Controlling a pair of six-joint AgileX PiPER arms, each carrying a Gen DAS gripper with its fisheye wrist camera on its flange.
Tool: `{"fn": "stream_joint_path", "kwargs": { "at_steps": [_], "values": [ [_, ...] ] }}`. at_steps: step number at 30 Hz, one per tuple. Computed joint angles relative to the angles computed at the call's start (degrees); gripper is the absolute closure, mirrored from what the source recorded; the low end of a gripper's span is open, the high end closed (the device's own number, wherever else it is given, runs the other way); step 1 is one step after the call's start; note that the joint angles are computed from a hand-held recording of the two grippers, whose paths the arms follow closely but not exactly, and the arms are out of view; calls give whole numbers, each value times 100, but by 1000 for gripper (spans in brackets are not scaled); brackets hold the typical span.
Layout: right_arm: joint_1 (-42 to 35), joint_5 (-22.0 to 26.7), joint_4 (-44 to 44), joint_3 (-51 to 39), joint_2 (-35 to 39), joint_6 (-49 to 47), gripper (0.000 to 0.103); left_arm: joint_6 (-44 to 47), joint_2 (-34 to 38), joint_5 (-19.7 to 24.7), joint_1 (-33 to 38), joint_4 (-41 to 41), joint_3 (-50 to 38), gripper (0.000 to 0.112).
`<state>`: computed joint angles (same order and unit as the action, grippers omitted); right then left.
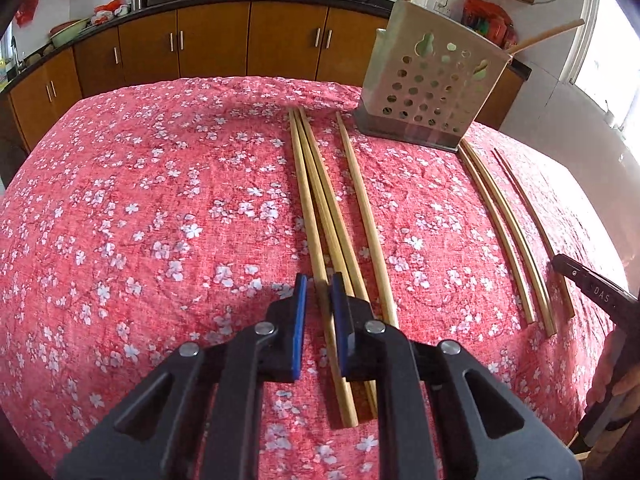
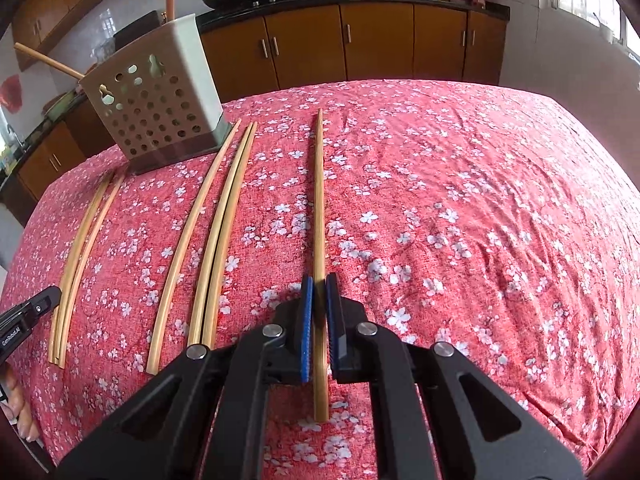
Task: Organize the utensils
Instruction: 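Grasp a chopstick with the right gripper while the left gripper grasps another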
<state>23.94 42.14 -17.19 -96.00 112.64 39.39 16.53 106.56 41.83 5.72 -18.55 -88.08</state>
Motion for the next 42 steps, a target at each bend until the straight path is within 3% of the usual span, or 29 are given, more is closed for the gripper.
{"fn": "stream_joint_path", "kwargs": {
  "at_steps": [8,13,18,26,42],
  "values": [
    [111,37,134,-182,111,-165,95,-763,233,-126,-234,814,-299,103],
    [98,105,-63,-249,170,-158,95,-948,370,1,5,1067,-556,104],
    [-42,21,-270,-88,94,-35,95,-395,372,37,483,496,-515,103],
    [-100,-58,-206,-1,50,-102,95,-120,297,-90,611,38,-329,103],
    [3,60,-342,-171,170,23,95,-323,296,-46,573,115,-399,103]
  ]
}}
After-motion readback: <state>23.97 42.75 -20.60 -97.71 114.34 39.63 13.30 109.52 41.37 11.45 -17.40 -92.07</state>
